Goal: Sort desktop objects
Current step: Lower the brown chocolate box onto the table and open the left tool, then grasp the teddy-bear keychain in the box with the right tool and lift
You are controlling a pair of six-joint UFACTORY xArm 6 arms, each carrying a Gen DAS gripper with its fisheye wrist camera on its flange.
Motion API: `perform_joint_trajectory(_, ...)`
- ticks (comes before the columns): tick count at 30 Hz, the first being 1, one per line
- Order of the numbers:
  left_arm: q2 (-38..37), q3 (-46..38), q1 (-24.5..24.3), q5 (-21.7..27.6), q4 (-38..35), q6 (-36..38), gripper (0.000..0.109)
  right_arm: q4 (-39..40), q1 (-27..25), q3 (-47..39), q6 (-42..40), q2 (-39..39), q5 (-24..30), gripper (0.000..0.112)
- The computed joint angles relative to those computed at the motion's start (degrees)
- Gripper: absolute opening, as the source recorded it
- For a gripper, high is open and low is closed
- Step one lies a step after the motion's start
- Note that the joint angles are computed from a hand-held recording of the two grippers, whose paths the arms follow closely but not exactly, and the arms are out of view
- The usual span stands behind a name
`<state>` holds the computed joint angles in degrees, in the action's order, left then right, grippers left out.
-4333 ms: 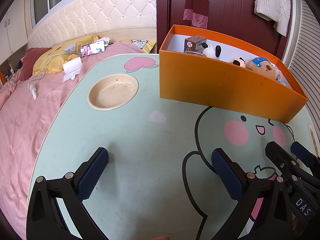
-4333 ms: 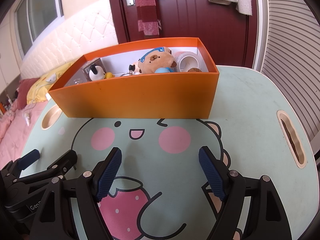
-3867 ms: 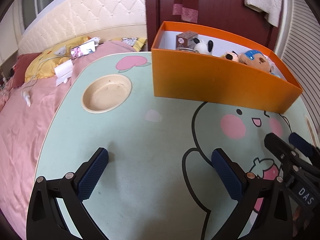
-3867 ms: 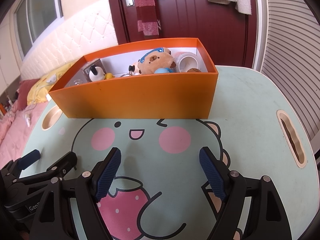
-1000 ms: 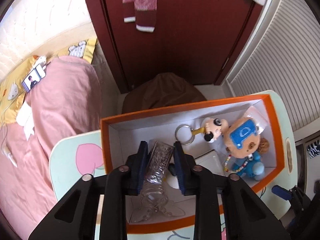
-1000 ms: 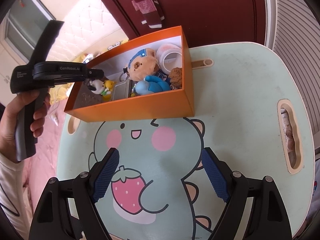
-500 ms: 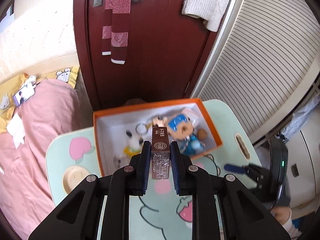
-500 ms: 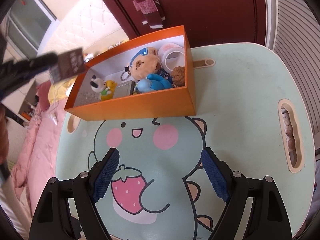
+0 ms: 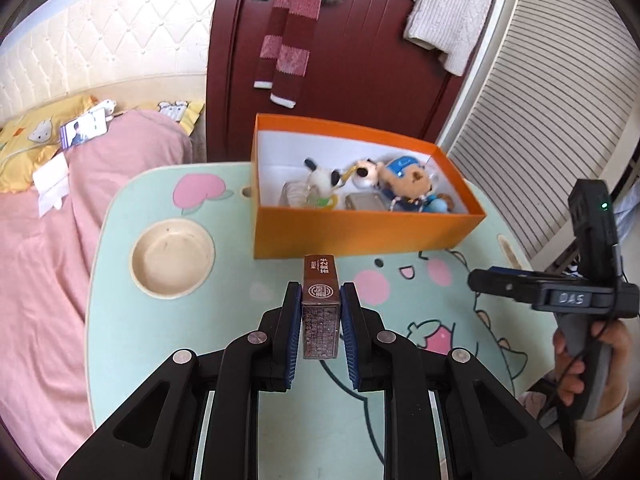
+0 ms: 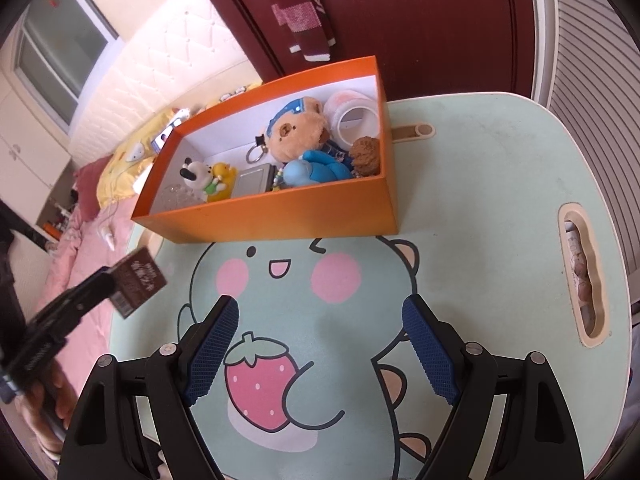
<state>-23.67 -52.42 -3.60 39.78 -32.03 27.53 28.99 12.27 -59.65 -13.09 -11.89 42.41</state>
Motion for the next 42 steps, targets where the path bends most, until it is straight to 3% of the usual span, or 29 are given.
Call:
perform_joint_trajectory(7,-1.15,5.07,-2.01,-7.36,-0.36,2.19,0.021,-0.06,0.26,0.5,0.22,-0.31,-0.34,0.084)
perform_joint_trajectory(18,0.32,6.48,-3.32,-6.62,1.55,0.21,0.027,-0.32,0.75,0.72,0.69,-0.62,-0.39,0.084)
perform_joint_trajectory(21,0.33,6.68,-3.16,-6.45,2.21,-1.26,0.045,-0.43,0.74,0.69,0.66,-0.74,-0.48,0.084)
perform_joint_trajectory(25,-1.22,7.27,-2.64,-6.93,-3.94,2.39,0.063,0.29,0.75,0.82,-0.01,-1.66,-1.13,0.084)
perform_joint_trajectory(27,-2.17,7.97,-3.09,-8.5,-3.43,2.11,0.073,0.52,0.97,0.45,-0.43,-1.97,-1.69,0.084)
perform_joint_trajectory(34,-1.87,8.22,-3.74,-8.97,-0.36,-0.74,0.074,-2.24,2.76,-6.93,-0.47,1.87,-3.59,0.084)
perform_joint_trajectory(42,-2.01,8.26,-3.65,-9.56,-2.16,-0.01,0.074,-9.65,3.76,-20.97,3.21,12.23,-0.73,0.084)
